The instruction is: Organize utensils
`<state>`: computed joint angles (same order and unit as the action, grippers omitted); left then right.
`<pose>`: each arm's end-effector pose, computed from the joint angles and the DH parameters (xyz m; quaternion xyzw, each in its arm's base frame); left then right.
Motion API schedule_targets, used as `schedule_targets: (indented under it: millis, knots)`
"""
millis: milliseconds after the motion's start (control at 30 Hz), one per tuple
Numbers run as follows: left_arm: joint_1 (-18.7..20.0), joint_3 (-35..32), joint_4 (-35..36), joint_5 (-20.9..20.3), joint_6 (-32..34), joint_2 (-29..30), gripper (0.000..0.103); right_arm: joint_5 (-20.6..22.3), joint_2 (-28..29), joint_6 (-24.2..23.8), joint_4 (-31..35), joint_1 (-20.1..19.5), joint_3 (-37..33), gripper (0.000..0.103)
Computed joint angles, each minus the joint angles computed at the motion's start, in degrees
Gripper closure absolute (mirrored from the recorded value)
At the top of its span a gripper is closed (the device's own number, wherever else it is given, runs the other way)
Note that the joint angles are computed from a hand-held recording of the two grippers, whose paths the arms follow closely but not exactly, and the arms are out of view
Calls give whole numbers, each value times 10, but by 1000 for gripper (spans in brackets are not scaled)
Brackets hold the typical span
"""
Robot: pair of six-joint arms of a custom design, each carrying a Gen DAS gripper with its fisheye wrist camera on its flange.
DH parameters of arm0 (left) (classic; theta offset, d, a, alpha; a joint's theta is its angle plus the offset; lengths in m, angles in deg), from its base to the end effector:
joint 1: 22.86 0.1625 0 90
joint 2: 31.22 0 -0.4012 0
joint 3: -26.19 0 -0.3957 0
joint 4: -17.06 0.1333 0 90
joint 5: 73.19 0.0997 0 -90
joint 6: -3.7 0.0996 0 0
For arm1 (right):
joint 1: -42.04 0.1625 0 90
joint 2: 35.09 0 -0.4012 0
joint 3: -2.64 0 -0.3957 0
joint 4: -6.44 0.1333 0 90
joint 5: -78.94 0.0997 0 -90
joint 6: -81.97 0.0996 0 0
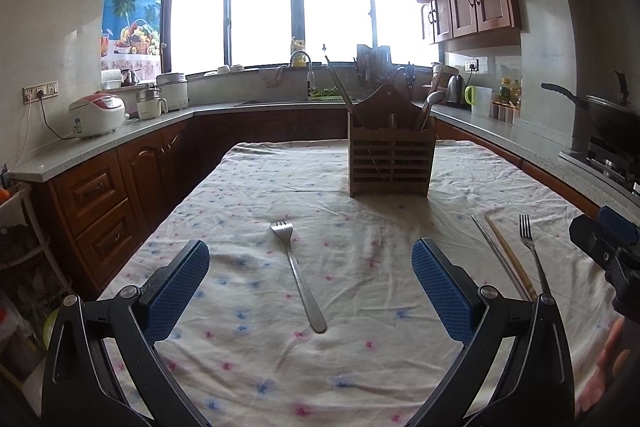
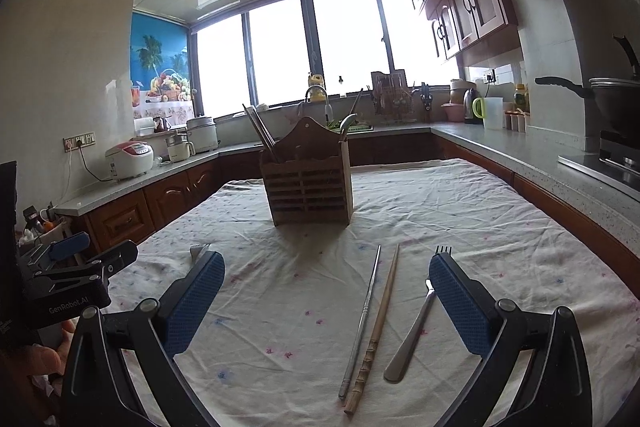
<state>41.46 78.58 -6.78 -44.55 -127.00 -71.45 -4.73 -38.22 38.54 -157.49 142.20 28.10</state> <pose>-0.1305 -0.7806 0.2503 0.0166 0.6717 -0.5868 0.4519 0.3019 -0.8665 0.0507 0.4267 -0.7916 0.4306 0.0768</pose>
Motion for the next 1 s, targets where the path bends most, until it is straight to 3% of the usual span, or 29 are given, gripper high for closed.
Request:
schedule_targets:
  millis: [467,1000]
  knots:
    - [0,-3,21,-2,-26,-5,0,-3,0,-5,2,1,2,0]
    - [-5,7,0,-4,-1,-7,0,4,-9,-9,-10,0,20,0]
